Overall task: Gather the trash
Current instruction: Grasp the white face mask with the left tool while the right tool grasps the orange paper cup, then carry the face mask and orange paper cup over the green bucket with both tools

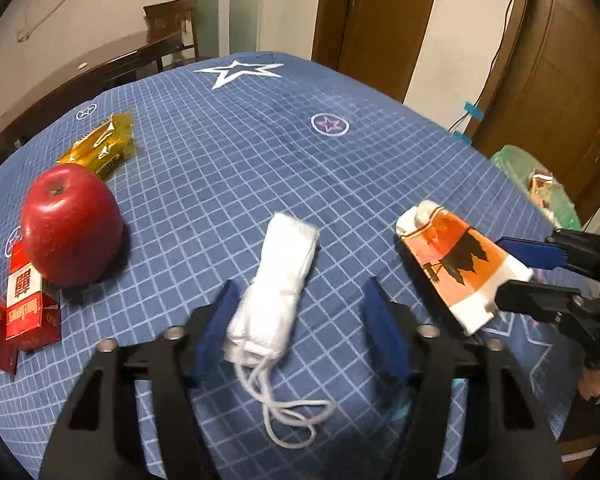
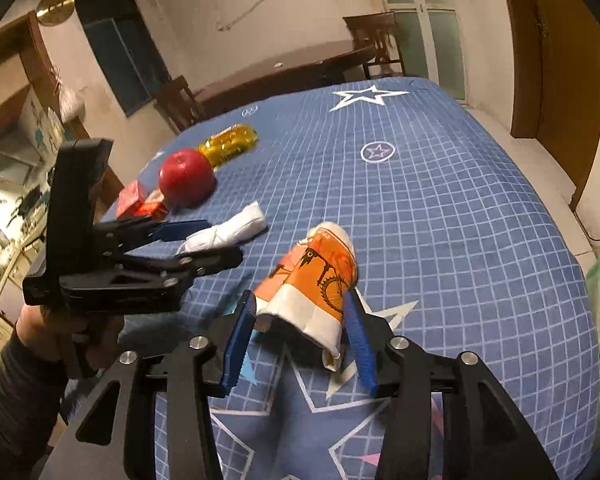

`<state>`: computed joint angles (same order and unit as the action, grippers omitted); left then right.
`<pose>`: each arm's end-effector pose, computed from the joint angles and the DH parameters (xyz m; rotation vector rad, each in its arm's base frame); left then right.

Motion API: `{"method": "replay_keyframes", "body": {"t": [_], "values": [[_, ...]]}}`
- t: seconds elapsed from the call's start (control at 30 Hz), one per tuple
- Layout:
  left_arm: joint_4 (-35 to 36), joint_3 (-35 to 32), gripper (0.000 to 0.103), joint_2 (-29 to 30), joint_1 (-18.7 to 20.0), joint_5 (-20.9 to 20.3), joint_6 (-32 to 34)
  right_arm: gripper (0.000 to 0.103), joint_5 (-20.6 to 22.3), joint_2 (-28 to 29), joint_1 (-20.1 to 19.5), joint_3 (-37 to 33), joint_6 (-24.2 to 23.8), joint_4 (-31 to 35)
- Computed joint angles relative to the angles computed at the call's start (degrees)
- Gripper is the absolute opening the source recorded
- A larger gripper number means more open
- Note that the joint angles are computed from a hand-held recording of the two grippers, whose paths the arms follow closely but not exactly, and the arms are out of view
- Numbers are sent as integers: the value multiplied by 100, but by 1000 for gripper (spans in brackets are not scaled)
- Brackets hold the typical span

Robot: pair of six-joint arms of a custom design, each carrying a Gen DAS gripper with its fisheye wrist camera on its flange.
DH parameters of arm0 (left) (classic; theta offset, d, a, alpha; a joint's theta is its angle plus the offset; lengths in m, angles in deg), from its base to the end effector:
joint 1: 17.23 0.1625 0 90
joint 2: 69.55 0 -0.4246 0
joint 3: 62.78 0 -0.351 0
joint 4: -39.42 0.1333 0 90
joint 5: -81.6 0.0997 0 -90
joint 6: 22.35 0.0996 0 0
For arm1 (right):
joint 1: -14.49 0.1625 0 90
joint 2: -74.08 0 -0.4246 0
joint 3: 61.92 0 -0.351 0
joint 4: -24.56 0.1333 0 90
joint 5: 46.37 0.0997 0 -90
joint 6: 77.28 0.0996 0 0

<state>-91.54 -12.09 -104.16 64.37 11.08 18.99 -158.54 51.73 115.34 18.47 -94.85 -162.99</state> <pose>0.0454 -0.8322 0.2632 1.0288 2.4592 -0.4339 0.2284 -0.6833 0.0184 0.4576 -2.5472 0.8959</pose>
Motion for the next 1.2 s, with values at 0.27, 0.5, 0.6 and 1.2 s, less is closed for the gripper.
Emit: {"method": "replay_keyframes", "body": {"t": [0.27, 0.5, 0.6, 1.2], "values": [[-631, 580, 26, -195, -4, 50, -1, 63, 200, 122, -95, -383, 470, 353], [-912, 754, 26, -238, -30, 157, -124, 69, -171, 422, -33, -929, 545, 727], [-1090, 924, 26, -290, -61, 260, -254, 58, -476, 650, 22, -1292, 383, 937], [-2765, 2713, 26, -1312, -302, -262, -514, 36, -702, 193, 418, 518, -1124, -2436]]}}
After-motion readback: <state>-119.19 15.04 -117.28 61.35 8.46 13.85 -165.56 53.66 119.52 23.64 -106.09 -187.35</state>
